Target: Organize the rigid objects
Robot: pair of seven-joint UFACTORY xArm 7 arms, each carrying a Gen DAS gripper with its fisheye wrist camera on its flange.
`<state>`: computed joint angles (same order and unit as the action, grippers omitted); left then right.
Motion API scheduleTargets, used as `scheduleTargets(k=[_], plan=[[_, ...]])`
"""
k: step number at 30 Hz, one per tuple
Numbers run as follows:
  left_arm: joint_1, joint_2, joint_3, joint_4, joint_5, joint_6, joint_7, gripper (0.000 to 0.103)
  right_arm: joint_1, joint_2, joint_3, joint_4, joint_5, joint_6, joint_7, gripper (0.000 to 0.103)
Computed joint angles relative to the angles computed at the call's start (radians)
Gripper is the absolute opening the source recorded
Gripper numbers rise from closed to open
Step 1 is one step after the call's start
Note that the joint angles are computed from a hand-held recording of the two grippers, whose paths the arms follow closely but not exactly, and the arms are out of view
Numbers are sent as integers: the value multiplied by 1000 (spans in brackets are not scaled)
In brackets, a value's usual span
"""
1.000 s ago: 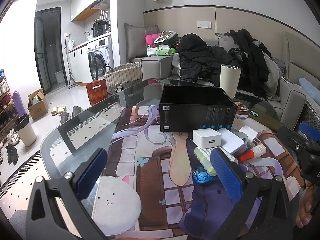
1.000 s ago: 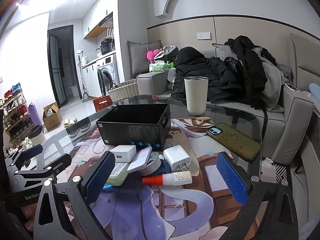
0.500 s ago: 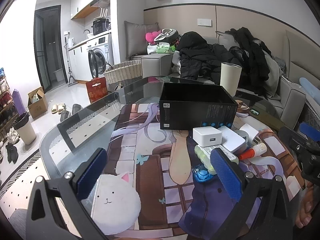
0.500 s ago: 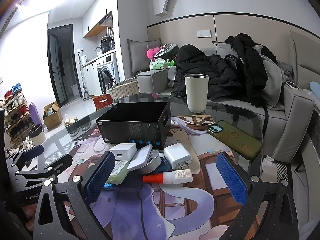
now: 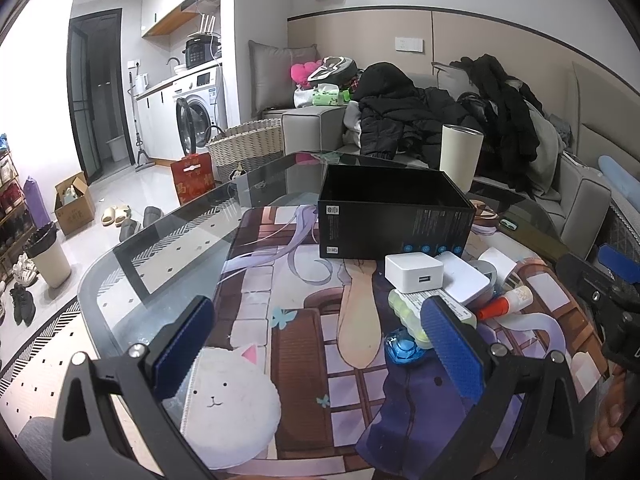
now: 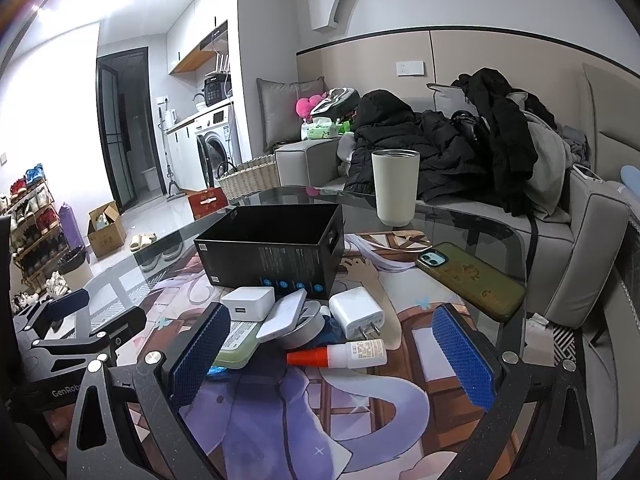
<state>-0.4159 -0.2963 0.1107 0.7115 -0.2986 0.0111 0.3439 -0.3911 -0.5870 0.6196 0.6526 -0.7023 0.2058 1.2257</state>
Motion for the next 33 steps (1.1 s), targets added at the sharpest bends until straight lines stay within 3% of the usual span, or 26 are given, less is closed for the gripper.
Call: scheduleTargets(k=[21,25,30,33], plan=[[-21,11,27,26,-21,9,13,103,12,14,-31,22,-7,-5,-25,103],[-27,23,33,47,-47,33,43,103,97,61,-114,38,39,4,-105,103],[35,70,-18,105,-32,113,73,103,253,138,-261,83,147,51,-274,103],[98,91,-77,126,12,142,63,103,278,166,-292,117,162,100,-324,103]])
